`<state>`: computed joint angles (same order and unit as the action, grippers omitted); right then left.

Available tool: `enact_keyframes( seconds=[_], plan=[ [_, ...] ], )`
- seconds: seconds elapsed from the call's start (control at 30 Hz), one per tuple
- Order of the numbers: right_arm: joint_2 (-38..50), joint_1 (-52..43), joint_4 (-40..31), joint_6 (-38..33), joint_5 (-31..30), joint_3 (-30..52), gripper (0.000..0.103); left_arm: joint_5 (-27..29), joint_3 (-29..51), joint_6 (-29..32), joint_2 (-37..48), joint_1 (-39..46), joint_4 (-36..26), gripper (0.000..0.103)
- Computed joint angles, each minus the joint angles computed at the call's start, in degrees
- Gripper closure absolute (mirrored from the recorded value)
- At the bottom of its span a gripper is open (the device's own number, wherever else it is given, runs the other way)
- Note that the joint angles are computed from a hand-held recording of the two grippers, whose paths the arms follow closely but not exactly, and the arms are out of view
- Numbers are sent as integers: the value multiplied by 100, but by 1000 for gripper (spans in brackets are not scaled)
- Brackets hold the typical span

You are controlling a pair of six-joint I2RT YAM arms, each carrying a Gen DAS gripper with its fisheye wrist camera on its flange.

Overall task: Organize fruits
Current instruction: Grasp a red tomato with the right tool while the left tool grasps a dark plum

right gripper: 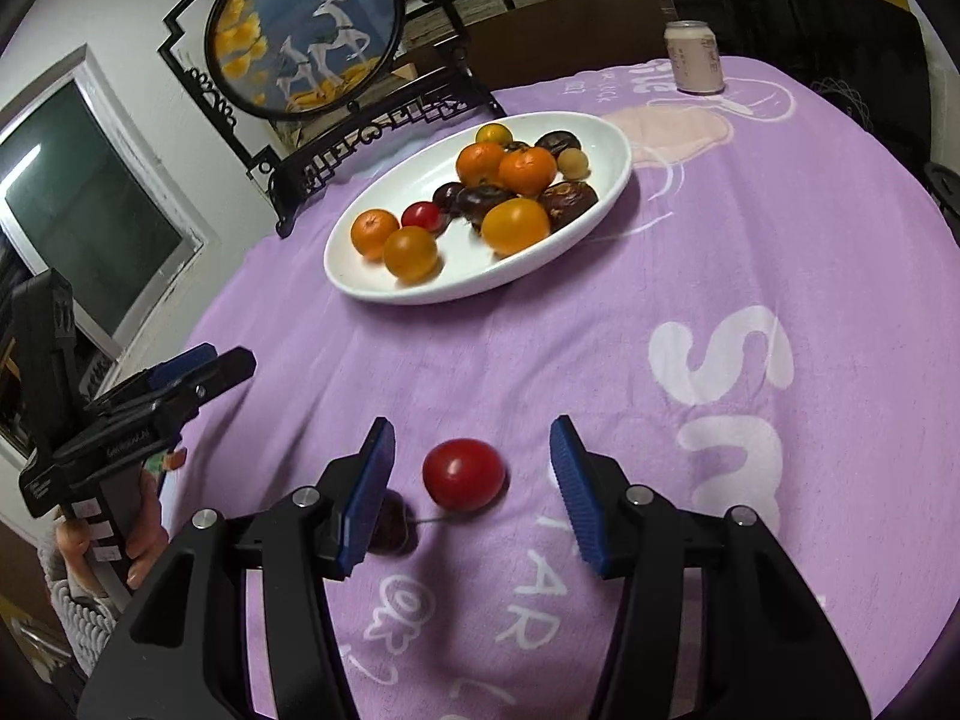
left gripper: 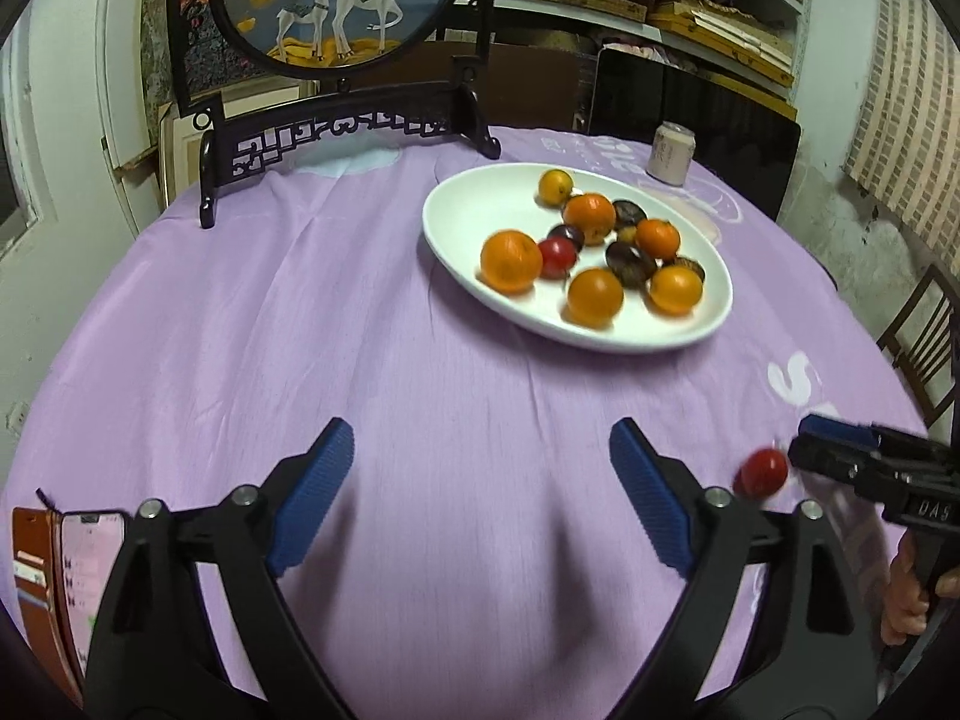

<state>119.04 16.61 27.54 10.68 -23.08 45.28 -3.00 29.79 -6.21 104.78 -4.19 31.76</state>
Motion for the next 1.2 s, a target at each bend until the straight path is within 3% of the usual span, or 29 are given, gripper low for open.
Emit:
enact_keyframes(
  seconds=[0.33,0.63,0.83,1.2],
  plan=[
    [102,290,-1,-117,532,6,51,-506,-260,135,-90,-331,253,6],
    [358,495,-319,-326,748,293,70,-399,-262,182,-128,-344,221,6],
    [89,125,347,106,623,-117,71,-58,-330,472,-89,-606,310,6],
    [54,-169,412,409,469,-142,71,-54,92,869,584,-1743,294,8]
  ],
)
